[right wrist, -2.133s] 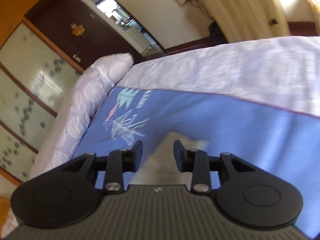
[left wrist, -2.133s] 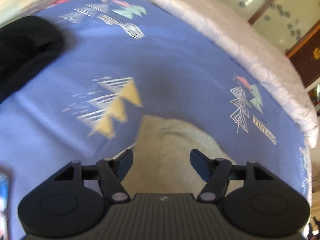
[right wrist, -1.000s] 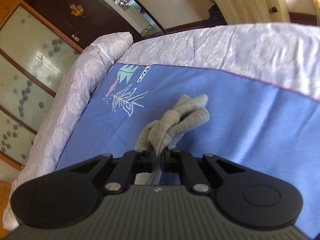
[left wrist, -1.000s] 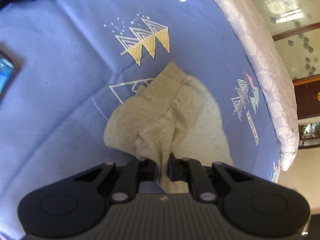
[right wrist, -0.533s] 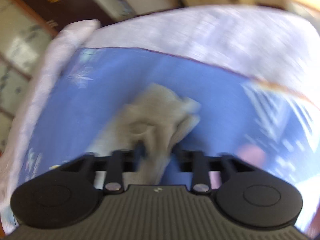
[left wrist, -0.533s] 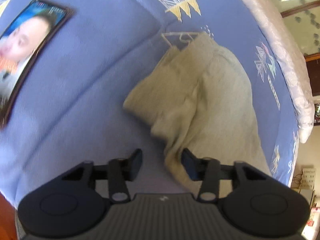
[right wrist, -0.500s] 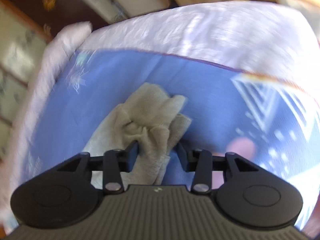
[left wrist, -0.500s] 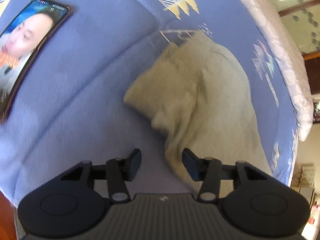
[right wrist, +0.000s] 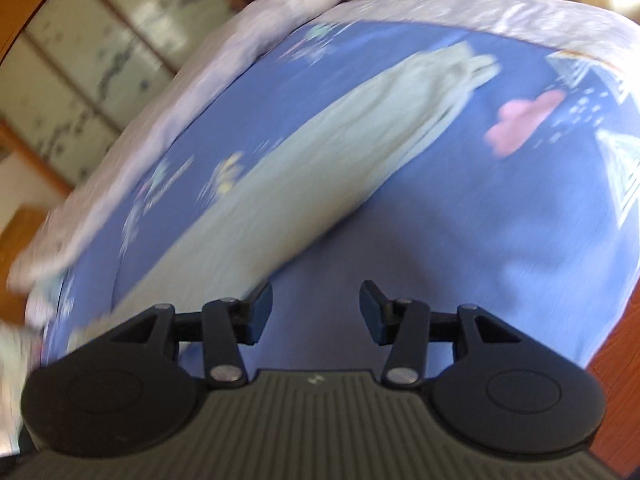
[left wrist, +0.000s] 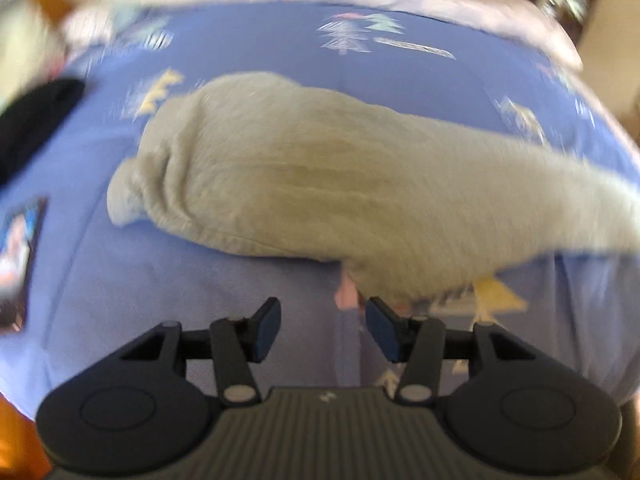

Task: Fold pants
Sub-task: 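Open both grippers and smooth the folded sweatpants flat on the bed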

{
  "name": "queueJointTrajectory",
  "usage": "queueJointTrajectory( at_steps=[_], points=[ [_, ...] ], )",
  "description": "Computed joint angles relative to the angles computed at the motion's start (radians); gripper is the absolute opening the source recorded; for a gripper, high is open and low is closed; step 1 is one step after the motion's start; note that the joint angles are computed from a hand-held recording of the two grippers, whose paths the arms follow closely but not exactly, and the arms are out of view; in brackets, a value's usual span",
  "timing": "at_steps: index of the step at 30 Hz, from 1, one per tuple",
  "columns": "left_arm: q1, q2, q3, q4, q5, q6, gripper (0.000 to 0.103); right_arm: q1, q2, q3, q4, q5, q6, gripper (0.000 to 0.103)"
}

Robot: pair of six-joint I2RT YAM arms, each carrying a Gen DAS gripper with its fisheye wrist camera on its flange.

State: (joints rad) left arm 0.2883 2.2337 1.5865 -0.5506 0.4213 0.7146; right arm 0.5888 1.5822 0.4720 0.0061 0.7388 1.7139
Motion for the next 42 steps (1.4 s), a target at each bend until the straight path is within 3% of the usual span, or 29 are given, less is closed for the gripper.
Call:
queueJointTrajectory(
  at_steps=[6, 11, 19, 29, 42],
  points=[
    [-0.001, -0.082, -0.156, 0.067, -0.029, 0.038, 0.048, 0.021, 0.111, 0.082, 0.122, -0.106, -0.131, 0.052],
    [0.009, -0.098, -0.194, 0.092, -0.031, 0.022, 0.048, 0.049, 0.166, 0.162, 0.121, -0.150, -0.197, 0.052],
    [0.019, -0.152, -0.262, 0.130, -0.021, 0.039, 0.049, 0.109, 0.180, 0.191, 0.104, -0.126, -0.140, 0.052],
    [0.041, -0.256, -0.383, 0.244, -0.015, 0.088, 0.052, 0.135, 0.185, 0.159, 0.187, -0.113, -0.099, 0.052],
    [0.002, -0.249, -0.395, 0.236, -0.034, 0.077, 0.054, 0.143, 0.194, 0.126, 0.214, -0.155, -0.066, 0.052]
  ],
)
